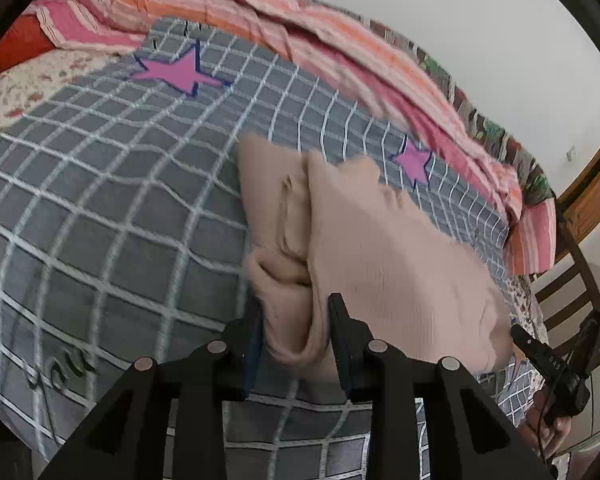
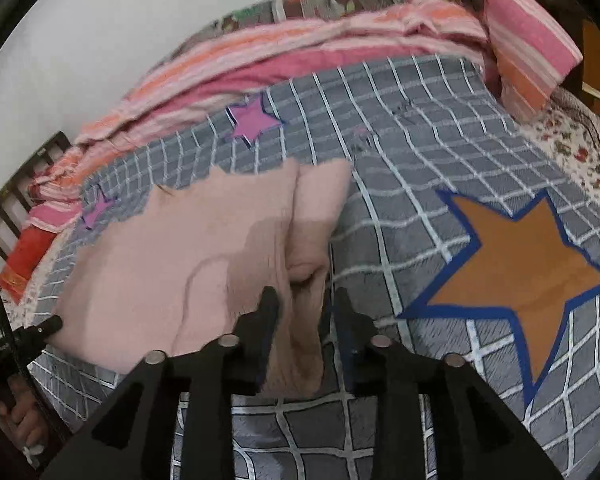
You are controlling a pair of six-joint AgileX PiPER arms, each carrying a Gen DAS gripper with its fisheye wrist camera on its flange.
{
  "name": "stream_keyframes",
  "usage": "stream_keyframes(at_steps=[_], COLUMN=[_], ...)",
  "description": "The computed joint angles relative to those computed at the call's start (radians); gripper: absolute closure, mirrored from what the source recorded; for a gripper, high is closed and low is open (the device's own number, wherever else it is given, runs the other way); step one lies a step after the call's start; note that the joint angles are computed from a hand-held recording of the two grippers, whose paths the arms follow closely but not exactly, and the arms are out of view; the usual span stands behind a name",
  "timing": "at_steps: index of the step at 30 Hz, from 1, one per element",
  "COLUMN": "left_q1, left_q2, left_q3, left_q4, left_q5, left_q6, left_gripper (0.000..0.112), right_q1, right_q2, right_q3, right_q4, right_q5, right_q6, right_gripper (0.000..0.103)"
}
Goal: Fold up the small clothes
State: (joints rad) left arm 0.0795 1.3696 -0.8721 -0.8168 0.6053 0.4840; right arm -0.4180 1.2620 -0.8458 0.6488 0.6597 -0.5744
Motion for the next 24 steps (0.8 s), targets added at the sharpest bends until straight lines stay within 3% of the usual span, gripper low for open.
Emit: stream_keyframes(at_steps=[4, 12, 15, 17, 19, 20, 21, 22, 23, 24], left_q1=[-0.025, -0.136, -0.169, -0.209, -0.216, -0.208, -0.205, -0.201, -0.189, -0.183], left_q2=[0.025, 0.309, 0.43, 0.501, 0.552, 0.556, 0.551, 0.543, 0.514, 0.488], left_q3=[-0.089, -0.438, -0.581, -0.665, -0.705, -0.689, -0.667, -0.646, -0.601, -0.564], left_q4=[0.082, 0.243, 0.346, 0.513, 0.546, 0.503, 0.496, 0.483, 0.43, 0.411], left_q5=[-0.035, -0.016, 0.032, 0.061, 0.078, 0.055, 0.026, 0.007, -0.037, -0.078], left_q6=[-0.023, -0.103, -0.205, -0.352, -0.393, -0.37, -0.383, -0.377, -0.335, -0.319], left_gripper=[0.071, 0.07, 0.07, 0.07, 0.072, 0.081, 0.104, 0.105, 0.105, 0.105], right_q1=[0.024, 0.173, 0.196, 0.216, 0.236, 0.25, 0.262, 0.273, 0.278, 0.279], right_q2=[0.05, 0.308, 0.41, 0.476, 0.512, 0.53, 0.539, 0.55, 0.554, 0.559], right_q3=[-0.072, -0.325, -0.427, -0.496, -0.533, -0.553, -0.56, -0.571, -0.574, -0.584], right_q4=[-0.005, -0.176, -0.247, -0.328, -0.386, -0.424, -0.447, -0.471, -0.471, -0.448], right_q5=[-0.019, -0.104, -0.058, -0.021, -0.001, 0.007, 0.007, 0.005, 0.002, 0.005], right_q6=[0.005, 0.263, 0.358, 0.445, 0.488, 0.511, 0.524, 0.537, 0.531, 0.498], right_gripper=[0.07, 0.07, 0.07, 0.07, 0.07, 0.07, 0.071, 0.075, 0.092, 0.097])
